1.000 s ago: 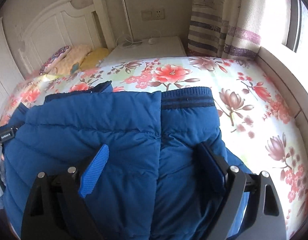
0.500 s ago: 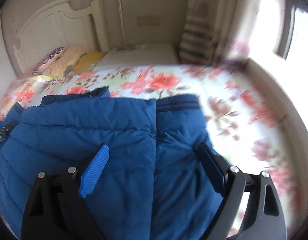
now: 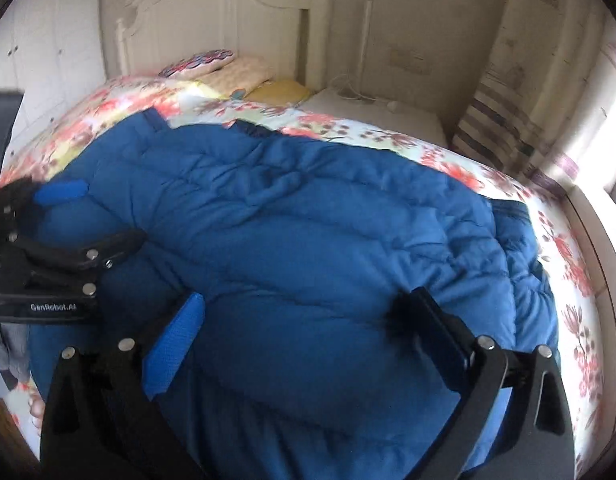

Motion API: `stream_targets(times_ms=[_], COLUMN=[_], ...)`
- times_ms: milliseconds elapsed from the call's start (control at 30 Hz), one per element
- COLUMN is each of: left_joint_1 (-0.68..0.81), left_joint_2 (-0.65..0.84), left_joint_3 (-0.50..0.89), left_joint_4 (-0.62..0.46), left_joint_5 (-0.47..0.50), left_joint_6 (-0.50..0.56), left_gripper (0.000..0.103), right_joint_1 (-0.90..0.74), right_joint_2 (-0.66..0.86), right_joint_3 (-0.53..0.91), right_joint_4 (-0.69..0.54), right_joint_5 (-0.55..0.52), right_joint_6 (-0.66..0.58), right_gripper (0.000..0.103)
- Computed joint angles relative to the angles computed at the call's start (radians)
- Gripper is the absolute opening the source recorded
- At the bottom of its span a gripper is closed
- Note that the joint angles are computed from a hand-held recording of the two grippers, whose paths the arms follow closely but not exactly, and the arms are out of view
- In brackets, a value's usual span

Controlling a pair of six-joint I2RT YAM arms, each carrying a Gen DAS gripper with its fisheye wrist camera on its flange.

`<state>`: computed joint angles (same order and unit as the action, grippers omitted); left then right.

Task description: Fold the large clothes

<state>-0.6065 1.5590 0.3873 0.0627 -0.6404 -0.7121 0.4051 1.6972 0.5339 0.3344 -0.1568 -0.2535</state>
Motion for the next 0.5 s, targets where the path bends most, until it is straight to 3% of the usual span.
stream_targets(times_ms=[167, 300, 500], left_joint_1=[-0.01, -0.007, -0.043], left_joint_2=[-0.006, 0.011, -0.05], left_joint_3=[-0.048, -0.042, -0.062], left_joint_4=[0.076, 0.09, 0.022], left_joint_5=[-0.004, -0.01, -0.027], left_joint_6=[0.006, 0.007, -0.06], left_gripper=[0.099, 0.099, 0.098], right_joint_1=[-0.192, -0.328, -0.291], right_joint_2=[-0.001, 0.111, 0.061], right_joint_3=[0.001, 0.064, 0.012], right_joint_4=[0.006, 0.002, 0.033], right_joint_5=[-0.049, -0.201, -0.117], right_joint_6=[0.037, 0.044, 0.046], right_gripper=[0.1, 0.1, 0.1])
